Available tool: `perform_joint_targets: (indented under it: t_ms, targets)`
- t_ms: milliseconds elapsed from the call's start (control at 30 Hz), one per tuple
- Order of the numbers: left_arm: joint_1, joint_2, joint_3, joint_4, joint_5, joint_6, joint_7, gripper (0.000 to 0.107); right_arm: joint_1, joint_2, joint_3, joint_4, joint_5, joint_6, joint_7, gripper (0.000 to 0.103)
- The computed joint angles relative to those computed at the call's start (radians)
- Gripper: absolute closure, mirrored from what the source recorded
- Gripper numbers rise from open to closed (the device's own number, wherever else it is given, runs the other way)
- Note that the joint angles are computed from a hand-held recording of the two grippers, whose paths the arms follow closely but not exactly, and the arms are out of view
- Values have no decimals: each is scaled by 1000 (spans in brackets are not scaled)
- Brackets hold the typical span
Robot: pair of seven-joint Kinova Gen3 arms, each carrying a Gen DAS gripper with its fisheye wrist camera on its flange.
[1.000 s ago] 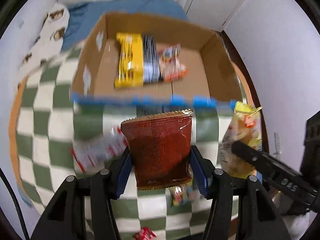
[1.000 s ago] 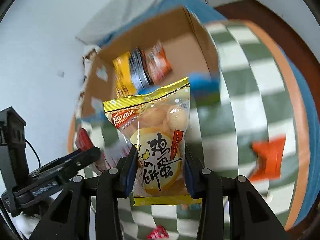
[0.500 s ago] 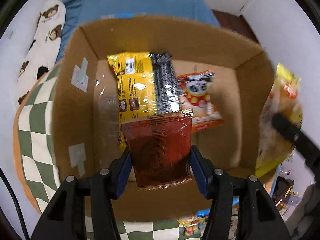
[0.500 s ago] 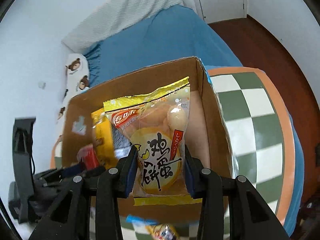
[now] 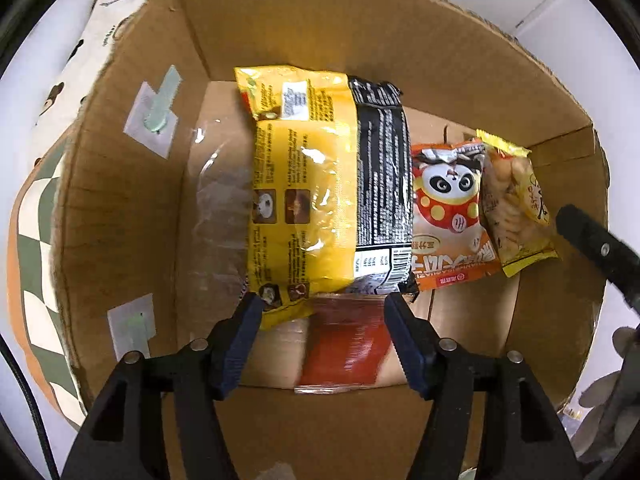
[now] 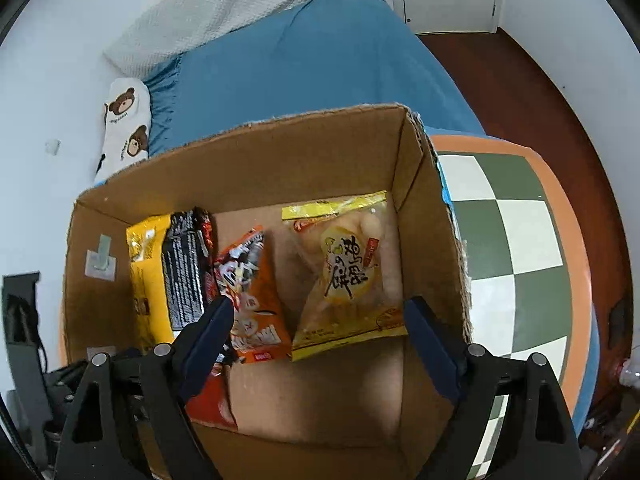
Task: Organize snacks
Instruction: 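Lower both packets into the cardboard box and open both tools, then grasp the gumball bag with the left tool while the right tool grasps the Franzzi pack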
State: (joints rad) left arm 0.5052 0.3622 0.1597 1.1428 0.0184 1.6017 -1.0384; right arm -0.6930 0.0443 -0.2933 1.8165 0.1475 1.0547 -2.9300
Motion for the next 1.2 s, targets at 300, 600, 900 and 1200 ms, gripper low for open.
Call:
perform_joint_targets:
  t_ms: [300, 600, 900, 1200]
  targets:
    - [63, -116, 11, 52, -115, -43, 52, 45, -80, -25, -59, -21, 77, 94, -110, 9]
    - [104, -262, 70, 116, -216, -67, 148, 45, -191, -60, -153, -65, 172, 231, -303, 9]
    - [114, -352, 146, 127, -293, -55, 220, 45, -328, -58, -238, -188, 277, 430, -461, 9]
    - [141, -416, 237, 81, -385, 39, 305, 45, -436, -74, -300, -266, 348, 544, -588, 9]
